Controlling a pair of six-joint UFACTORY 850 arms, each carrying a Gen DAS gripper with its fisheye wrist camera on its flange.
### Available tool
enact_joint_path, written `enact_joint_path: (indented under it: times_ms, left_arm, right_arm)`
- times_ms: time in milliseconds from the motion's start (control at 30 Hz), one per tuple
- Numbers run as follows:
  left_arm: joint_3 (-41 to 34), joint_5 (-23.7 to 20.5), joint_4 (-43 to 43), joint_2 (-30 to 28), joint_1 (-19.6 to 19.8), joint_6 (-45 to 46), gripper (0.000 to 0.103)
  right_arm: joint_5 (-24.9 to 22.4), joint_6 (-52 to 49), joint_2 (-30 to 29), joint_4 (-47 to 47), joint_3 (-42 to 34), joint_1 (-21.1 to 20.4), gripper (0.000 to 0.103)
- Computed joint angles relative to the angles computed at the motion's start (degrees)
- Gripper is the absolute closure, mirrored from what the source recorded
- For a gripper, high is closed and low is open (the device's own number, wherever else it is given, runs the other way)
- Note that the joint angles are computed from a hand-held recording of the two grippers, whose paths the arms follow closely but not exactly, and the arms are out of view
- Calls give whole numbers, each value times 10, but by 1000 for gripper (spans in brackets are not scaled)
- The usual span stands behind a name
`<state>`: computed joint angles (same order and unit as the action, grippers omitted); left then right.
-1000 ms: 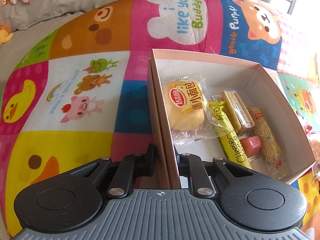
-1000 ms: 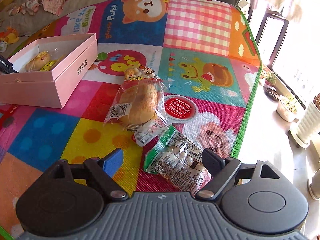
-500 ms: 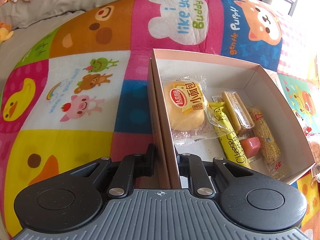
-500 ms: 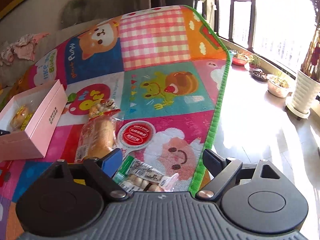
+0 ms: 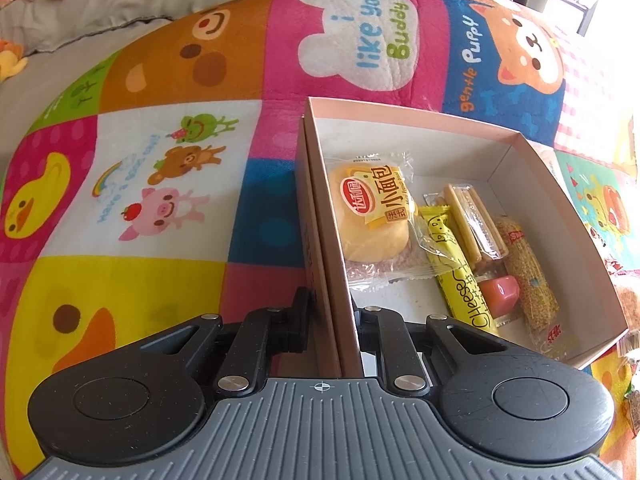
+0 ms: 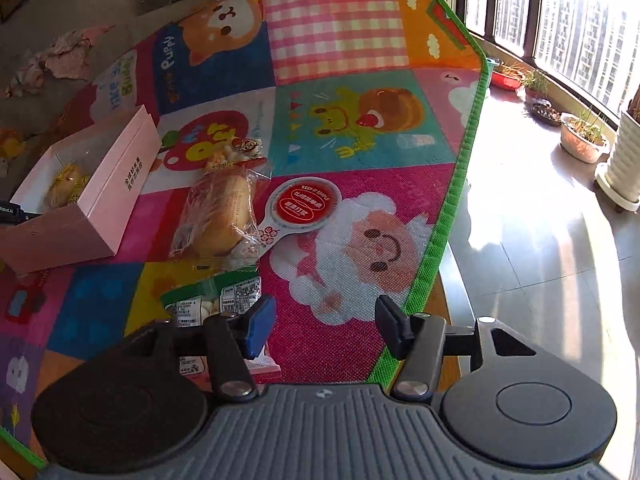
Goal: Organize objects
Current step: 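Grasp the green-wrapped white candy packet with the right tool, then carry the candy packet into the pink box and release it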
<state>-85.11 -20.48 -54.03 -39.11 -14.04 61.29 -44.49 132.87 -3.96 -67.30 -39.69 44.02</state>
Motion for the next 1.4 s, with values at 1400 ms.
enact_joint_path:
  times_ms: [1400]
  left_arm:
    - [11, -1, -37, 5, 3, 48, 85]
  right_arm:
    - [200, -219, -195, -96, -348, -47, 50]
